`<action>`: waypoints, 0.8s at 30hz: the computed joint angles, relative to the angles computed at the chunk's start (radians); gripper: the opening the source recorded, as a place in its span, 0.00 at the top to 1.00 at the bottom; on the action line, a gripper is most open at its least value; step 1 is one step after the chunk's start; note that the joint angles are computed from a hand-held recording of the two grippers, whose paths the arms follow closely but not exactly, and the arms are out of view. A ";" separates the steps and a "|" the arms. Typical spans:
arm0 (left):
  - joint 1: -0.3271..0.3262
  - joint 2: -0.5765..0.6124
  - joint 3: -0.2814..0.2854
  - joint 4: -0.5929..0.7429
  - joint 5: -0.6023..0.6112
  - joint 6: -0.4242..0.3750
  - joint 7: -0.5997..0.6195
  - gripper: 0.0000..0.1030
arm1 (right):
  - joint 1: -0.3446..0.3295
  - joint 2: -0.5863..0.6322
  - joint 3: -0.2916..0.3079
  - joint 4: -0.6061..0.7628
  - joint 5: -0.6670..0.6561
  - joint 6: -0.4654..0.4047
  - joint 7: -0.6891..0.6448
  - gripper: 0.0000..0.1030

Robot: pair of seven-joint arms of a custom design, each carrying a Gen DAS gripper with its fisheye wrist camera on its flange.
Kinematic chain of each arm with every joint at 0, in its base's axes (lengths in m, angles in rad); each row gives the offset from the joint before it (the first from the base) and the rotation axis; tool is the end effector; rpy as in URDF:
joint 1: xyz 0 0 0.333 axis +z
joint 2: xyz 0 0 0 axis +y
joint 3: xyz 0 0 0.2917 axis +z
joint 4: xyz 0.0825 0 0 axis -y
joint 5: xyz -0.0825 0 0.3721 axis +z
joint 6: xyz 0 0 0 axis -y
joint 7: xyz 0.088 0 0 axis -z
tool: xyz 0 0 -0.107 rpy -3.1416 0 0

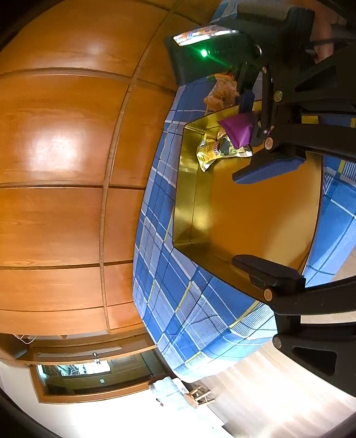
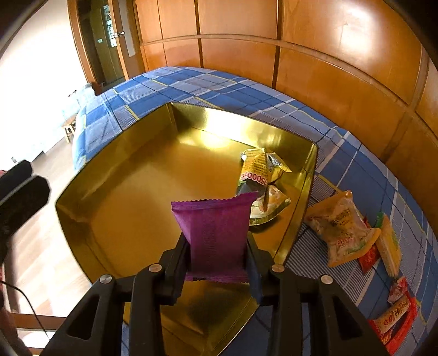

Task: Organize snacks
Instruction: 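Carry the purple packet over the gold box and drop it with the right gripper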

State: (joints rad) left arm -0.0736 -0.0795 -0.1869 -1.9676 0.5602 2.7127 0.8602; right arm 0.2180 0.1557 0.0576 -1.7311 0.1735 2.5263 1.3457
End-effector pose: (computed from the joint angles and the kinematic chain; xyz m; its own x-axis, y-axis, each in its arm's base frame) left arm 0.5502 -0.1696 0.5783 0.0331 -0.9994 -0.0044 -0.6160 -0.0170 -0.7876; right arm 0.6173 0.1704 0.5378 0.3903 -0.9199 -0.0382 -0.7397 -0.2886 -0.6079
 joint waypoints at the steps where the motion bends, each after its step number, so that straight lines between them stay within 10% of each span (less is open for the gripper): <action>1: 0.000 0.000 0.000 0.000 0.003 -0.001 -0.002 0.47 | 0.002 0.001 -0.002 -0.002 -0.009 0.002 0.010 0.62; 24: -0.010 -0.006 -0.008 0.001 0.007 0.000 0.014 0.45 | -0.019 -0.154 -0.021 -0.200 0.085 0.170 0.051 0.58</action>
